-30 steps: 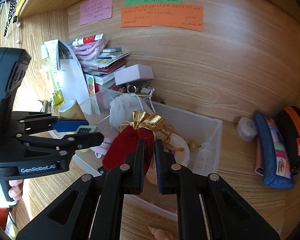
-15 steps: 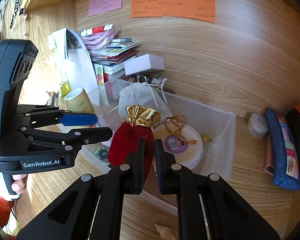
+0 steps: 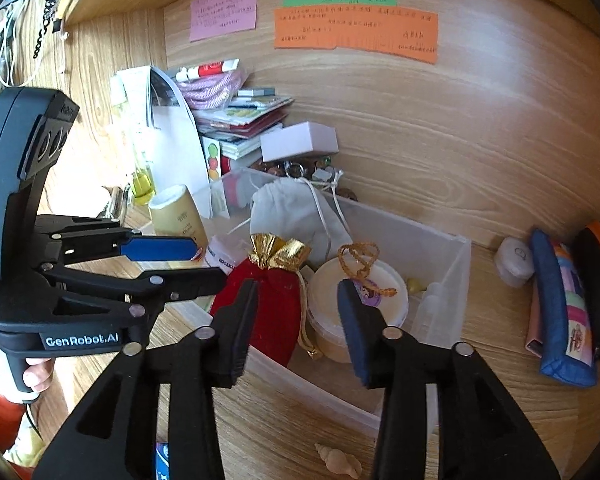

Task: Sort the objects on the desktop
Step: 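Lower both items into the box and open both tools, then move both open tools toward the blue card box and seashell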

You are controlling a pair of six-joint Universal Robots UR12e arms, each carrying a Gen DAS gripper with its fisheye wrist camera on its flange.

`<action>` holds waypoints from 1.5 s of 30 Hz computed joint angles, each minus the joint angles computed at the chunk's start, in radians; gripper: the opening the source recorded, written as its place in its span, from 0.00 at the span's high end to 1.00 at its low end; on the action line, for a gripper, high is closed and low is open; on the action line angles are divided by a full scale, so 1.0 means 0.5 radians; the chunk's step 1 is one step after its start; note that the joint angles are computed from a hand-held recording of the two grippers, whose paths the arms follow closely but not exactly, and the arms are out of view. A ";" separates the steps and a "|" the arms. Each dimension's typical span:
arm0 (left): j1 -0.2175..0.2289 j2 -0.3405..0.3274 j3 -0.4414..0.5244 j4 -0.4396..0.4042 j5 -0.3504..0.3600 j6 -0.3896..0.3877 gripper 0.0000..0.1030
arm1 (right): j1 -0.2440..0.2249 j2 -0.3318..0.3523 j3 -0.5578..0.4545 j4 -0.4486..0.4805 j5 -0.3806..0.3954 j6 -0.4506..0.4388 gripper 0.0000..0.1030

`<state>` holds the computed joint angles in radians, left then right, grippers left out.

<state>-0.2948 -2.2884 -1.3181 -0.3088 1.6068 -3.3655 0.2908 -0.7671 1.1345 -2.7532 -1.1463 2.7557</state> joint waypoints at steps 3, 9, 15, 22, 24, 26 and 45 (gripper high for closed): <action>-0.010 0.013 -0.017 0.030 0.030 -0.004 0.48 | 0.001 -0.021 0.034 -0.050 -0.007 0.004 0.58; -0.036 0.052 -0.067 0.094 0.123 0.001 0.35 | -0.010 -0.088 0.150 -0.185 -0.022 0.016 0.54; -0.077 0.093 -0.137 0.193 0.249 0.033 0.29 | -0.021 -0.153 0.265 -0.290 -0.041 0.022 0.47; -0.113 0.139 -0.216 0.258 0.329 0.042 0.20 | -0.041 -0.225 0.394 -0.379 -0.060 0.056 0.41; -0.125 0.149 -0.239 0.285 0.353 0.047 0.18 | -0.048 -0.242 0.426 -0.395 -0.064 0.068 0.40; -0.132 0.158 -0.260 0.301 0.353 0.050 0.17 | -0.055 -0.260 0.460 -0.413 -0.073 0.081 0.40; -0.179 0.130 -0.352 0.128 0.178 0.054 0.13 | -0.121 -0.331 0.661 -0.375 -0.172 0.175 0.31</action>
